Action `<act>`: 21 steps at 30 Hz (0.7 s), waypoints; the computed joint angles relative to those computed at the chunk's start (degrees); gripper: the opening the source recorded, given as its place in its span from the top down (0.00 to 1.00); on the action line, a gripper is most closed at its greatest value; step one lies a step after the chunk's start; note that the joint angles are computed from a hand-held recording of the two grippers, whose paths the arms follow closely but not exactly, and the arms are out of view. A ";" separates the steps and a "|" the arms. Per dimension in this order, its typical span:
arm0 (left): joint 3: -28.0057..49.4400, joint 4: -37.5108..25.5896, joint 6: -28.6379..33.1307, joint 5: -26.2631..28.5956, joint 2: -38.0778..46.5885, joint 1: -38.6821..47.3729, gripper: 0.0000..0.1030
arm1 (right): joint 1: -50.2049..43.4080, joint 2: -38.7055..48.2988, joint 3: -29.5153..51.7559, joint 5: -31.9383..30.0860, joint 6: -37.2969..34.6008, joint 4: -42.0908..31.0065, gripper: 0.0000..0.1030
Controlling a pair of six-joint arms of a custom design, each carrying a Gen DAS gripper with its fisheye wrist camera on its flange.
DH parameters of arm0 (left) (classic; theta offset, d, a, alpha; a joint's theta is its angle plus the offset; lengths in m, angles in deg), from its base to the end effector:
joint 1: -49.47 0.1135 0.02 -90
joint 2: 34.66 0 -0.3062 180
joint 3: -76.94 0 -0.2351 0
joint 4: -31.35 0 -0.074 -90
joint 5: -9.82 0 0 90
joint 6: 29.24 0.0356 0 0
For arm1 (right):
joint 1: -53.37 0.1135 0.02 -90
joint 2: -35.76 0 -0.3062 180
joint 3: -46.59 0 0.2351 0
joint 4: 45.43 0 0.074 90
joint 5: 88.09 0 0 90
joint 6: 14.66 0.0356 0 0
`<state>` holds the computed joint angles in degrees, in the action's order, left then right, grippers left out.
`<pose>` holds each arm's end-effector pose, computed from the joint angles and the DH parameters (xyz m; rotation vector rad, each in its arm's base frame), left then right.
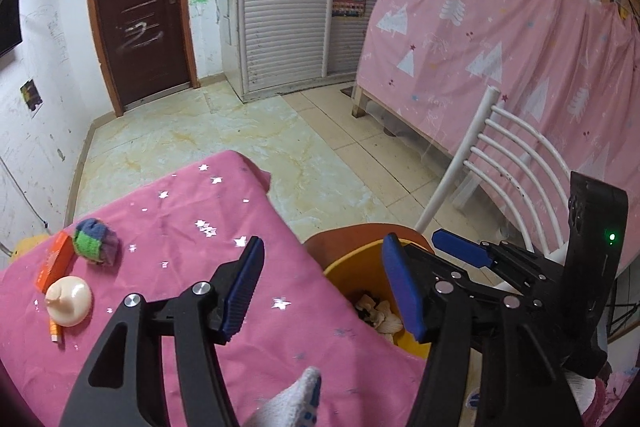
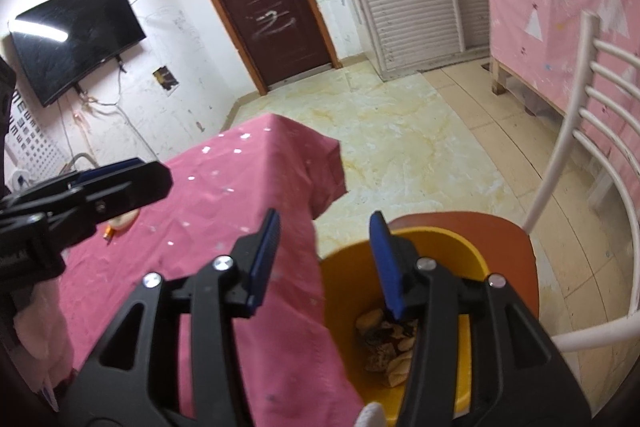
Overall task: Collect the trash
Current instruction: 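Move both open tools back toward the orange box and green-blue sock ball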
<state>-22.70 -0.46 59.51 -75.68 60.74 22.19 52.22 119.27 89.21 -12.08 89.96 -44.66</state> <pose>0.3105 -0.1632 0.2775 0.5793 2.3399 -0.3266 0.2462 0.0037 0.1939 0.1834 2.2702 0.4011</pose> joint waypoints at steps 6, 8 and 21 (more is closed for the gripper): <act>-1.21 0.07 2.17 4.25 -1.95 7.94 0.48 | 8.79 1.51 5.83 5.75 1.73 -3.50 0.57; -1.10 -0.05 2.86 5.70 -1.96 10.63 0.48 | 10.92 2.34 7.60 6.96 1.90 -4.45 0.57; 3.25 -1.17 8.24 11.40 2.81 26.30 0.48 | 23.72 13.30 22.21 12.11 2.77 -9.72 0.55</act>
